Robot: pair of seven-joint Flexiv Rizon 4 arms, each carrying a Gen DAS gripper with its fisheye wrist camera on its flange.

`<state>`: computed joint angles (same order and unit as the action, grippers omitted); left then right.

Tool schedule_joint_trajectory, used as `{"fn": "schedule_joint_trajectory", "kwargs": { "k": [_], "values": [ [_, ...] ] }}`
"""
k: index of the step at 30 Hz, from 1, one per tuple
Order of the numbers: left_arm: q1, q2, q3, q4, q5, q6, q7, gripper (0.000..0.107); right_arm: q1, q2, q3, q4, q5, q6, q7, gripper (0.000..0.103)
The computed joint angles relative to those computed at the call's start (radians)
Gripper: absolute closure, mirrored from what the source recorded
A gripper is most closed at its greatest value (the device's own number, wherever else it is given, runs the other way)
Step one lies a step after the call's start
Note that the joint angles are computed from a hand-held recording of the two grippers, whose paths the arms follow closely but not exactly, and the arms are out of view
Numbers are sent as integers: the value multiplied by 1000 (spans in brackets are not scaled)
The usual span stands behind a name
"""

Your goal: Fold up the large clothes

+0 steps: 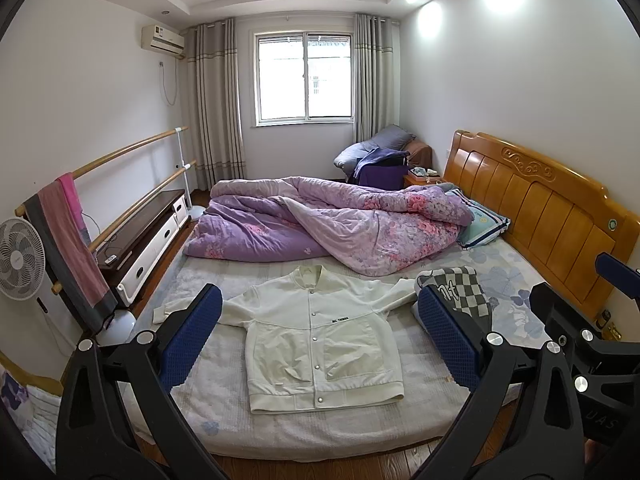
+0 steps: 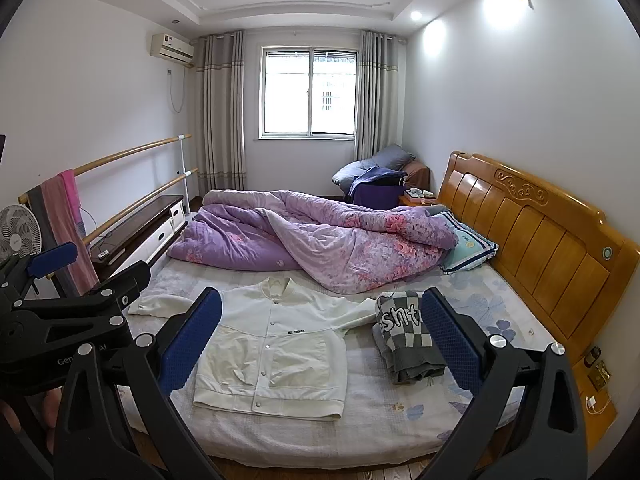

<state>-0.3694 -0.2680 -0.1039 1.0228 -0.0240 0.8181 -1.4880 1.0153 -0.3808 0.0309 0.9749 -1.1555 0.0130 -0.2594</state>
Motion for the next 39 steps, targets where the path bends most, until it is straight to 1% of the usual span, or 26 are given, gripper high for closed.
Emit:
{"fn": "schedule_joint_trajectory", "kwargs": {
  "k": [10, 14, 16, 20, 22, 23, 26, 35, 37, 39],
  "values": [
    [1, -8, 0, -5, -2, 3, 4, 9, -4, -16, -10, -22, 15, 9, -8, 7],
    [-2, -7, 2, -6, 2, 0, 1, 9, -6, -12, -11, -13, 17, 12, -4, 7],
    [-3, -24, 0, -33, 3, -10, 0, 9, -9, -15, -11, -16, 20, 15, -7, 7],
    [-8, -23, 4, -26, 7, -2, -3, 9, -12, -15, -11, -14, 24, 16, -11, 7],
    [-19, -38, 14, -41, 15, -1, -12, 9, -14, -18, -13, -15, 26, 18, -9, 7],
    [-6, -77, -8, -61, 18, 17, -3, 9, -13, -18, -15, -13, 21, 19, -8, 7],
    [-18, -98, 6, -76, 11, 22, -3, 9, -12, -21, -16, -15, 23, 16, -10, 7],
    [-20, -110, 11, -88, -6, 16, 8, 9, -15, -33, -23, -40, 41, 14, -14, 7],
    [-21, -118, 12, -97, -7, 14, 10, 9, -6, -48, -32, -71, 43, 2, -28, 7],
    [-25, -109, 14, -92, -6, 9, 7, 9, -5, -45, -35, -69, 50, 3, -30, 7]
  ]
}}
